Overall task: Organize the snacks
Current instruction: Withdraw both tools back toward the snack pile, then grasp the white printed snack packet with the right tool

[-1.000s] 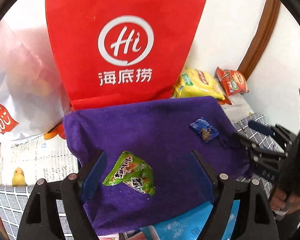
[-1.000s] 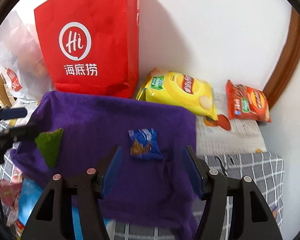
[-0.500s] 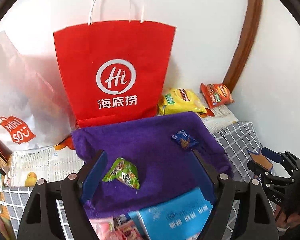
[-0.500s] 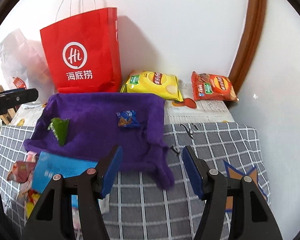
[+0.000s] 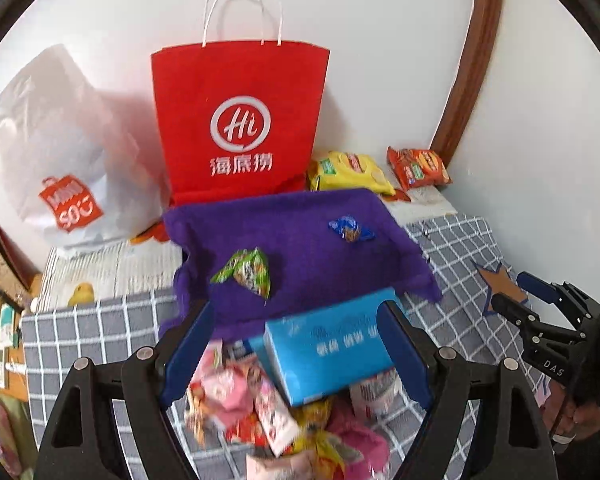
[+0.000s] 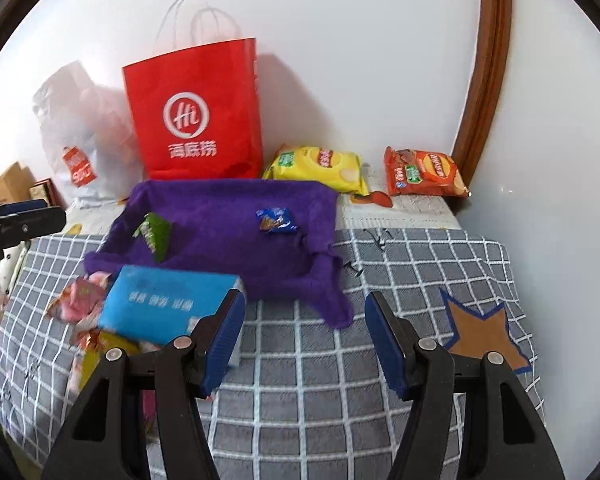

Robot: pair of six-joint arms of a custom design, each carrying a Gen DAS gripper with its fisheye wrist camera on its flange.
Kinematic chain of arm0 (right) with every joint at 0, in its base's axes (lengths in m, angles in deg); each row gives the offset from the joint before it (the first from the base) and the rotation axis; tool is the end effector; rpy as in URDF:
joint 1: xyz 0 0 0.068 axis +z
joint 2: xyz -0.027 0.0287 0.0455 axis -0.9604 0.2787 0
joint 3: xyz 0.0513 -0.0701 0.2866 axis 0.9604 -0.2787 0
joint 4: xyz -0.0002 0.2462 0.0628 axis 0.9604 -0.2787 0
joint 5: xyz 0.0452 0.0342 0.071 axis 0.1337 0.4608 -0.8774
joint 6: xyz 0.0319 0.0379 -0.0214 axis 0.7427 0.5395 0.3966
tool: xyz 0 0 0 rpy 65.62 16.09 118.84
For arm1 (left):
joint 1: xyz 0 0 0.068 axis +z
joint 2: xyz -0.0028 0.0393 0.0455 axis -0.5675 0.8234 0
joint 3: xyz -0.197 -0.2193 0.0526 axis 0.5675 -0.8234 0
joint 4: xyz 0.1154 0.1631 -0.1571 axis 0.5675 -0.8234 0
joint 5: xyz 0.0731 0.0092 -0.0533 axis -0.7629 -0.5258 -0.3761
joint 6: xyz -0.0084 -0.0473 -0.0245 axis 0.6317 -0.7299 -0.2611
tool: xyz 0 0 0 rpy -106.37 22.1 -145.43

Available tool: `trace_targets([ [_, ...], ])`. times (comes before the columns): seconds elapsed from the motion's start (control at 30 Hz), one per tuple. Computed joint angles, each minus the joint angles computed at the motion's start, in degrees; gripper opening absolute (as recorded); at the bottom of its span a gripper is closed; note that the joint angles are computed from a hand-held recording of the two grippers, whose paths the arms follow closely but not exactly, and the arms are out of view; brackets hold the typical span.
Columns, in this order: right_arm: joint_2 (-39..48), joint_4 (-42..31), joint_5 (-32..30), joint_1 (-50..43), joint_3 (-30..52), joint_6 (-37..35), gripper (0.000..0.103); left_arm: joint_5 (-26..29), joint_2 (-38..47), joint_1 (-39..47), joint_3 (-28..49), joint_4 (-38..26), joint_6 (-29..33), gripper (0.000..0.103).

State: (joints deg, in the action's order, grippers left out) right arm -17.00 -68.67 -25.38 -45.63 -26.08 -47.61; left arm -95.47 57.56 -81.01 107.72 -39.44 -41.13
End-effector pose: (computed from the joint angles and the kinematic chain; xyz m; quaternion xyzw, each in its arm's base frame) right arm 0.1792 0.0898 0.3143 -0.1394 0.9240 0.0384 0.3539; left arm 0.1540 -0.1426 0.3371 -0.0098 0.9434 -0.0607 0.3259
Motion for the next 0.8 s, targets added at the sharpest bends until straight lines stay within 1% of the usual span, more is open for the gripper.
trace_targets([
  [0.1, -1.86, -1.91, 4.61, 4.45, -0.12, 0.31, 0.062, -1.04, -0.25, -1.92, 0.95, -2.75, -1.98, 0.082],
  [0.13, -2.37, -2.01, 4.53, 4.70, -0.32, 0.44, 0.062, -1.16, -0.21, -2.25, 1.41, -3.45, -1.98, 0.082],
  [0.2, -3.40, -3.29, 3.35, 5.38, -0.07, 2.00, 0.062, -3.23, -0.79, -4.09, 1.55, -4.20, -3.57, 0.082],
  [0.27, -5.48, -0.86, 1.11, 5.45, -1.88, 3.21, 0.063, -5.60, -1.74, -6.24, 0.82, -3.96, -5.91, 0.082],
  [0.3, -5.89, 0.04, 0.46, 5.49, -2.60, 3.63, 0.066, -6.49, -2.01, -7.24, 0.31, -3.73, -6.73, 0.082],
  [0.37, -6.59, 3.11, -0.36, 6.37, -4.97, 5.06, 0.066, -7.80, -2.07, -9.28, -0.61, -3.40, -7.98, 0.082],
  [0.4, -6.69, 4.91, -0.80, 6.76, -6.43, 5.63, 0.066, -8.15, -1.91, -10.50, -0.99, -3.84, -9.91, 0.082],
  [0.43, -5.85, 6.37, -1.32, 7.13, -7.79, 6.06, 0.066, -8.13, -2.18, -11.20, -1.48, -3.87, -11.04, 0.082],
  [0.53, -3.86, 7.50, -1.11, 8.34, -9.39, 7.38, 0.066, -9.22, -2.81, -14.15, -2.58, -5.78, -14.63, 0.082],
  [0.6, -3.32, 8.21, -3.68, 8.45, -10.50, 8.06, 0.066, -10.78, -3.47, -15.64, -3.44, -7.45, -16.83, 0.082],
  [0.67, -3.17, 8.60, -3.71, 9.61, -11.30, 8.61, 0.066, -10.88, -4.41, -15.68, -4.55, -8.10, -18.36, 0.082],
  [0.73, -2.77, 9.34, -1.91, 12.21, -12.32, 9.54, 0.066, -10.25, -6.22, -15.28, -6.73, -7.94, -19.65, 0.082],
  [0.8, -2.48, 10.16, -2.53, 13.82, -13.45, 10.15, 0.066, -9.54, -7.49, -14.71, -8.78, -8.27, -20.95, 0.082],
])
